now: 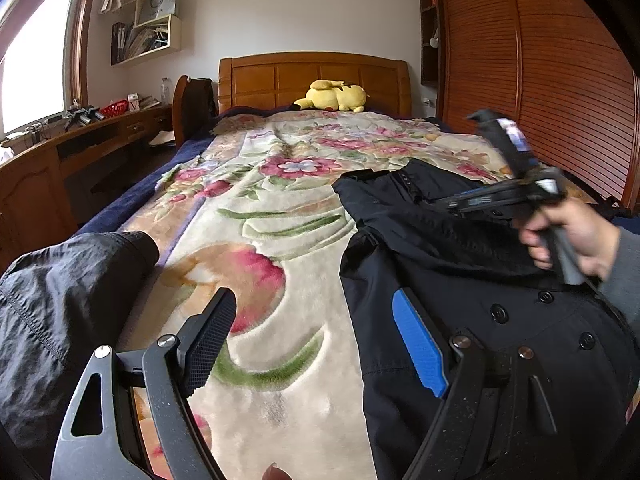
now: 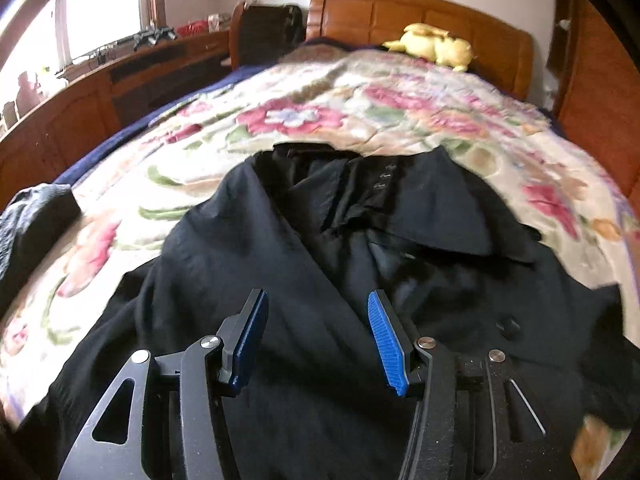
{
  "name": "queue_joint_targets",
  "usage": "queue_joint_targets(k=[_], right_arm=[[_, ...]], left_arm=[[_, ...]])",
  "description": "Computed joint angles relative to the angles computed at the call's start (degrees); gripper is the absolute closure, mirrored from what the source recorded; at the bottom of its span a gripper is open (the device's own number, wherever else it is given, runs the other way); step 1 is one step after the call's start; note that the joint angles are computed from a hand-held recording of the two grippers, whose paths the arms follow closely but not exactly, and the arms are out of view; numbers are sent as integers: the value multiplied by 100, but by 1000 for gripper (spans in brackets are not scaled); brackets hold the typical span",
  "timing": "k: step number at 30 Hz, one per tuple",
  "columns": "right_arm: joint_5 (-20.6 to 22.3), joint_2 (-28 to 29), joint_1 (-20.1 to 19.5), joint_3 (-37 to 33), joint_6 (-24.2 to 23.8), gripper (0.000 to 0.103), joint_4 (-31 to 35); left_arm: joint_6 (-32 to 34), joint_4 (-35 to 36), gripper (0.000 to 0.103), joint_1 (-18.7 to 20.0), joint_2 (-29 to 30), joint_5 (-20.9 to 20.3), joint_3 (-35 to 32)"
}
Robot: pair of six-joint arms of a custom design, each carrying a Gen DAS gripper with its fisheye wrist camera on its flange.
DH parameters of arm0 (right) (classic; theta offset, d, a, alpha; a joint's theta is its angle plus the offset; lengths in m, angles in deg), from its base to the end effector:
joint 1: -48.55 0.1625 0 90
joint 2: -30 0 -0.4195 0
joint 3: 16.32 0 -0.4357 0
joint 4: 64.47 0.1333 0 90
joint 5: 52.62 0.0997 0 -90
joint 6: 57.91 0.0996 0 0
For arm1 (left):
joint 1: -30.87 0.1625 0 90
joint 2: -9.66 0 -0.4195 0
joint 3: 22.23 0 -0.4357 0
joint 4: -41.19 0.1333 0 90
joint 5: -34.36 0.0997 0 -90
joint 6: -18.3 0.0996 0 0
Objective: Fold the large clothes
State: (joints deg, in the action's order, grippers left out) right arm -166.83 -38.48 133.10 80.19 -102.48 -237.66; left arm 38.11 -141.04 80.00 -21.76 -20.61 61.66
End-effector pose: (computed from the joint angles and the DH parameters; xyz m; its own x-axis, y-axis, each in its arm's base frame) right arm 0.0284 -0.6757 0.3779 -0.6621 -0.0987 0.7429 -0.5761 0.7011 -0.4203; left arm -0.3482 -0.6935 0.0367 -0.6381 0.4399 -0.6319 0.7645 0.4594 -0.4522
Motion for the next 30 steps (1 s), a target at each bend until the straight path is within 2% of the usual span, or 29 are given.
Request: queue_joint_targets(k=[2, 6, 11, 12, 13, 14, 15, 17, 20, 22, 24, 25, 27, 29, 30], right_arm=[[-73, 314, 30, -370, 17, 49, 214], [67, 705, 13, -999, 128, 49, 1023], [-86, 1016, 14, -1376, -64, 51, 1374], [-34, 1027, 2, -1388, -104, 58, 1405], [42, 1020, -7, -1386, -156, 76, 1448], [49, 1009, 6, -1354, -281, 90, 1389], [71, 919, 23, -1210, -490, 96, 1259], [278, 829, 30, -1083, -750, 101, 1147], [374, 806, 92, -986, -919, 101, 511], [66, 950, 166, -1088, -795, 101, -223], [-635, 1259, 249, -1436, -476, 101, -714], [-881, 1391, 272, -1584, -471, 100, -828], [-988, 1470, 265, -1699, -478, 95, -597], [-986, 1459, 272, -1613, -643, 61, -724], [-882, 1369, 262, -1486, -646, 53, -767]], left_arm=[[-3, 40, 22, 10, -12, -18, -7], [10, 88, 22, 21, -22, -35, -23], [41, 184, 22, 18, -6, -55, -62], [55, 191, 22, 14, -1, -48, -68], [62, 199, 22, 10, -1, -43, -69], [67, 203, 22, 8, -8, -40, -62], [67, 205, 22, 6, -11, -37, -58], [57, 206, 22, 5, -10, -35, -59], [19, 236, 22, 6, -16, -31, -61], [-10, 256, 22, 6, -9, -20, -65], [-16, 268, 22, 1, -2, 0, -67], [-12, 272, 22, 1, 2, 9, -73], [-2, 286, 22, 3, 2, 12, -84], [12, 289, 22, -6, -3, 19, -74], [23, 292, 22, -9, -6, 18, -70]])
